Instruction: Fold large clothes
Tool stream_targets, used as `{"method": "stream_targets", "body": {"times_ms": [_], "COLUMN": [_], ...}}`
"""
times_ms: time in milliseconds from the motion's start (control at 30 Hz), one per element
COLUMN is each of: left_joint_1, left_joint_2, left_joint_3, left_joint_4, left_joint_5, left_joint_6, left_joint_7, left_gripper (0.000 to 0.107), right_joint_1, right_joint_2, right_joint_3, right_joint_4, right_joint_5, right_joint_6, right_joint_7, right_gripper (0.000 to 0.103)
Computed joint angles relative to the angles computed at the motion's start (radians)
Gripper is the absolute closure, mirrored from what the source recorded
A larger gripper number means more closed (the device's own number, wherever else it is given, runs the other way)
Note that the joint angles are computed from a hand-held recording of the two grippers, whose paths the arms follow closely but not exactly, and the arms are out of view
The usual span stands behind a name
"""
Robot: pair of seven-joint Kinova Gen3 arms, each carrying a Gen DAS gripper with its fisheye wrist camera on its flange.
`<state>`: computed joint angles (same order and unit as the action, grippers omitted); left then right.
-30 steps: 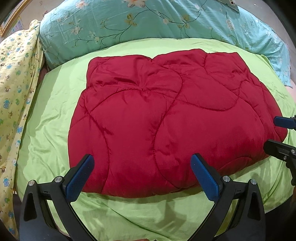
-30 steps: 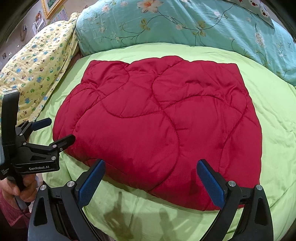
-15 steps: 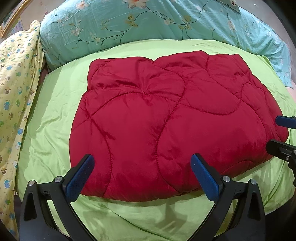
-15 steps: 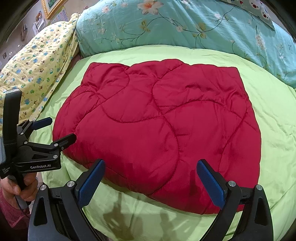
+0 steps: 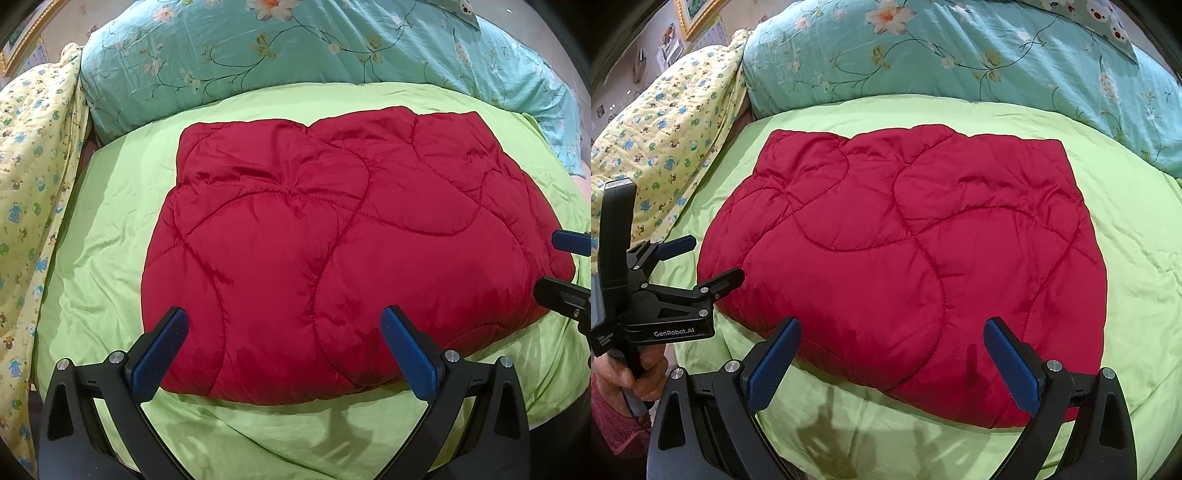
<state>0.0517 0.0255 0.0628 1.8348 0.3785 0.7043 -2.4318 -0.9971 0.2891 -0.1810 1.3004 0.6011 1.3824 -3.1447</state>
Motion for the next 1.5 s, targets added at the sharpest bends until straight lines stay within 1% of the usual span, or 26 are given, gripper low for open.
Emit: {"method": "stream_targets", "body": {"times_ms": [700,1500], "left_joint_1": [-0.004,0.001], "left_joint_2": [-0.007,-0.014], "left_joint_3": [-0.005,-0.006], "left_joint_4": [0.000,-0.002], "left_joint_5": [0.024,0.017], "left_joint_6": [-0.004,-0.002], "left_joint_7": [-0.024,-0.013], "left_gripper": [0.004,0.004], "right_joint_1": [0.000,0.000], "right_joint_2": [-0.005,-0.005], "right_joint_3": [-0.002,-0.002], "right_joint_4": [0.002,-0.008], "right_joint_5": [0.003,0.006], "right_joint_6": [0.005,0.014], "right_joint_7": [0.002,0.005], "right_gripper": [0.003,0.003]}}
